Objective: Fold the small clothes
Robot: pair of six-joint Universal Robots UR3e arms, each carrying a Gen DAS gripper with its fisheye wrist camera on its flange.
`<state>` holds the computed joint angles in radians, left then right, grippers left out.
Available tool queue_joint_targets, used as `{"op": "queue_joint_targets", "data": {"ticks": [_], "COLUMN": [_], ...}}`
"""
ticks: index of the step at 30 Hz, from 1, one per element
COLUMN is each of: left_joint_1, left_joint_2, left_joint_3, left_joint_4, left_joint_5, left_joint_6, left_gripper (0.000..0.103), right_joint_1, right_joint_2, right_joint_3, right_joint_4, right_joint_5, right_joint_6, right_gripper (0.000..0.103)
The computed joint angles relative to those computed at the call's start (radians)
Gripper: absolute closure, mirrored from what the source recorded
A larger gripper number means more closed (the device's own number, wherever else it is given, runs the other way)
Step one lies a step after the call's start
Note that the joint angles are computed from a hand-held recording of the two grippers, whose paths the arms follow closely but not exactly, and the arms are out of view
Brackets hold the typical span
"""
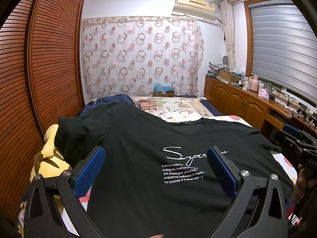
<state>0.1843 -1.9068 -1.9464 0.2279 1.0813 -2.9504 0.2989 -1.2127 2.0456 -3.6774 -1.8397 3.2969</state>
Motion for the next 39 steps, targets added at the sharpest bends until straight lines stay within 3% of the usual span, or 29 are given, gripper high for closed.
{"op": "queue_joint_targets", "data": {"ticks": [23,29,39], "left_joint_1": [0.002,0.049,0.139], "left_joint_2": [-0.004,-0.042,-0.149], "left_joint_3": [0.007,0.040,0.213], "left_joint_4": [-0.006,-0.046,-0.174], "left_joint_5": [0.001,-0.025,-0.057], "left_joint_6": [-0.002,0.028,0.101], "left_gripper": [0.000,0.000,0.000], "right_joint_1": [-0.002,-0.032,-0.154], "right_joint_2": [0.007,0.043,0.094], "right_joint_3": [-0.004,-0.052,-0.248], "right_joint_4": [-0.001,0.034,0.234], "right_joint_5": [0.016,0.123,0.345], "right_joint_6": [-0.006,-0.049,-0.164], "right_gripper": [0.010,0.011,0.011]}}
